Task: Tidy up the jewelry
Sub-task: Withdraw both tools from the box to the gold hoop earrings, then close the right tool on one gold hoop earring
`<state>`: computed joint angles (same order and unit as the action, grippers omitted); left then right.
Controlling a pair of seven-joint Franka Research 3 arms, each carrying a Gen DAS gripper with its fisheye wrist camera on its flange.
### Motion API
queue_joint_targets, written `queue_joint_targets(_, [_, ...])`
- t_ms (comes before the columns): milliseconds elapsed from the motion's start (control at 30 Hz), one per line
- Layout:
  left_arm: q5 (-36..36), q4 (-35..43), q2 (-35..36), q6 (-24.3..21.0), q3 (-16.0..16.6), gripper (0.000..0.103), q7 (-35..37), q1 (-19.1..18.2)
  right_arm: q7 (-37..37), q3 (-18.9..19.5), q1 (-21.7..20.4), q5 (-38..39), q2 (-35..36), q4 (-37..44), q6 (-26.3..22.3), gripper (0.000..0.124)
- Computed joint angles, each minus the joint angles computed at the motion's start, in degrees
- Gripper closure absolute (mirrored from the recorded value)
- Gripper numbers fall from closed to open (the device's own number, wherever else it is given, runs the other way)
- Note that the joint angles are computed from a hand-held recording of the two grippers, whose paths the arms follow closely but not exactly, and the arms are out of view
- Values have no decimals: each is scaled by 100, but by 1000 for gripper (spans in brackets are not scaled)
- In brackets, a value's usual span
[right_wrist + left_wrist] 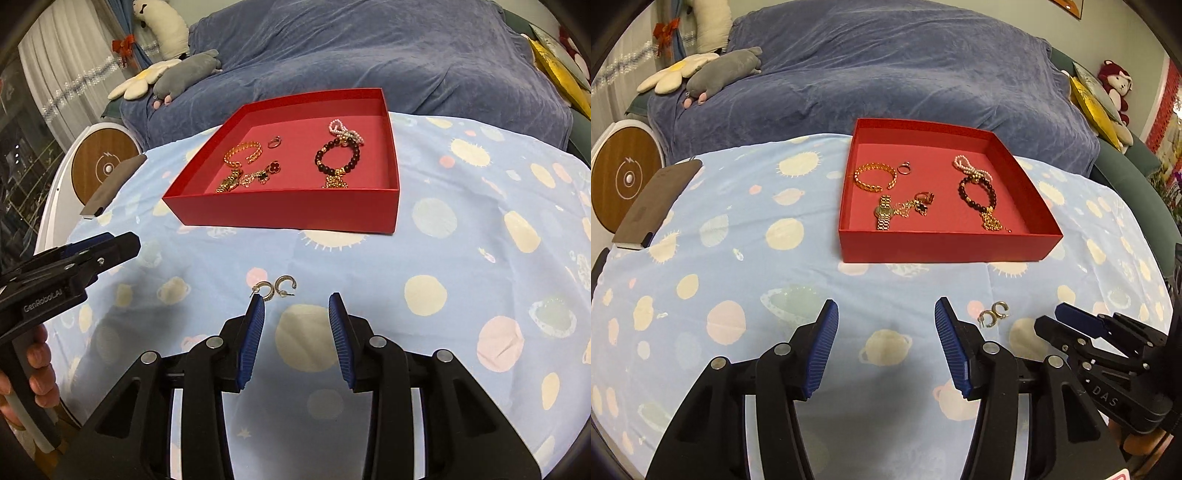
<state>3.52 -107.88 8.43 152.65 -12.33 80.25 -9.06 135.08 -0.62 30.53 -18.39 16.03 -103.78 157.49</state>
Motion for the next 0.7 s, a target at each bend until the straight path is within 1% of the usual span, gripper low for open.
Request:
queue_joint_targets(267, [-270, -61, -6, -46, -58, 51, 350, 43, 55, -208, 259, -493, 455, 430, -212, 89])
queue_joint_targets(533, [-421, -47, 10, -141, -38, 51, 454, 77, 36, -338, 384, -682, 706, 709, -267, 90])
queue_joint_targets(633, [-464, -97, -21, -146, -42, 51, 498, 83, -84, -282, 333, -565, 748, 750, -228, 93])
queue_joint_targets(667, [-472, -113, -30, -142, -42, 51, 509, 83, -145, -267, 331, -524, 773, 783, -280, 97])
queue_joint_targets(700, [-488, -113, -29, -145, -42, 51, 531, 85, -106, -322, 386, -596, 783, 795, -279, 97])
